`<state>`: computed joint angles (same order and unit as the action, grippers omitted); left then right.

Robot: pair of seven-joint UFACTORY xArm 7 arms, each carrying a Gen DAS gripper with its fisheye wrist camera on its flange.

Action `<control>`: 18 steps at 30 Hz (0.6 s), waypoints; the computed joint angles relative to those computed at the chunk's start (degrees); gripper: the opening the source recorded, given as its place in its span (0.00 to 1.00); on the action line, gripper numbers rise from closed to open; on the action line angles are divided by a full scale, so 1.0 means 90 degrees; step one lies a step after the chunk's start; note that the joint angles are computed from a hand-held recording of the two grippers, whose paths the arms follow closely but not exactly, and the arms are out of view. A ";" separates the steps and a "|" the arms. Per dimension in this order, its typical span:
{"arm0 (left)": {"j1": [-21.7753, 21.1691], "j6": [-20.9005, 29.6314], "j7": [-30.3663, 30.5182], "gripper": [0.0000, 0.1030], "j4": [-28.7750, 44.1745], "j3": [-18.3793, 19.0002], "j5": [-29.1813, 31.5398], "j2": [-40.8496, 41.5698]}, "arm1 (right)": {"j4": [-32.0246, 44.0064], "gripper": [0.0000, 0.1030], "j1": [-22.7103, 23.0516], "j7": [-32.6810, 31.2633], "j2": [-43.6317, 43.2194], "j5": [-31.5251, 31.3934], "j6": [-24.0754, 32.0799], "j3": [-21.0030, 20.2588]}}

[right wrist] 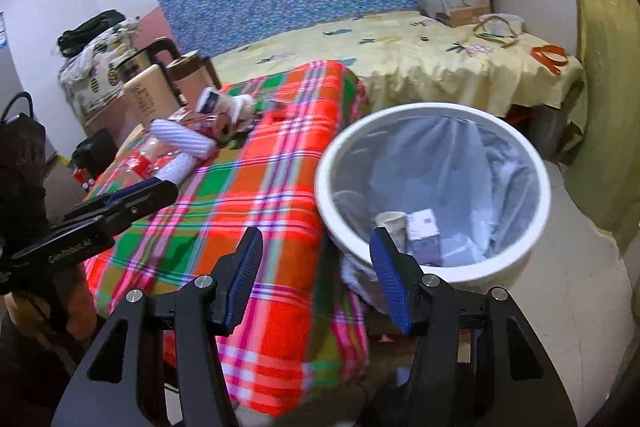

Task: Collect trash
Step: 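Drop the paper cup and milk carton into the white bin with both grippers, then grasp a white foam net with the left gripper while the right gripper grasps another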

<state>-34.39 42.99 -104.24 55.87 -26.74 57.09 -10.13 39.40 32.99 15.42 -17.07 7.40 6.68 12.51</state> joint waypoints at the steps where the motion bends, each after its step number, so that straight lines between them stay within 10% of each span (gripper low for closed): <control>1: -0.0015 0.0086 -0.0016 0.45 -0.0069 -0.0009 -0.0046 -0.0086 | 0.0057 0.56 0.0057 -0.0035 0.0054 0.0017 0.0002 -0.0005; 18: 0.0658 0.0758 0.0428 0.47 -0.1103 -0.0280 -0.0973 -0.1213 | 0.1045 0.56 0.0487 -0.1036 0.1000 0.0536 0.0054 0.0091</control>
<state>-28.47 49.82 -100.39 45.94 -29.26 48.33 -21.04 48.80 37.38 6.10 -8.08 12.23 7.17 13.33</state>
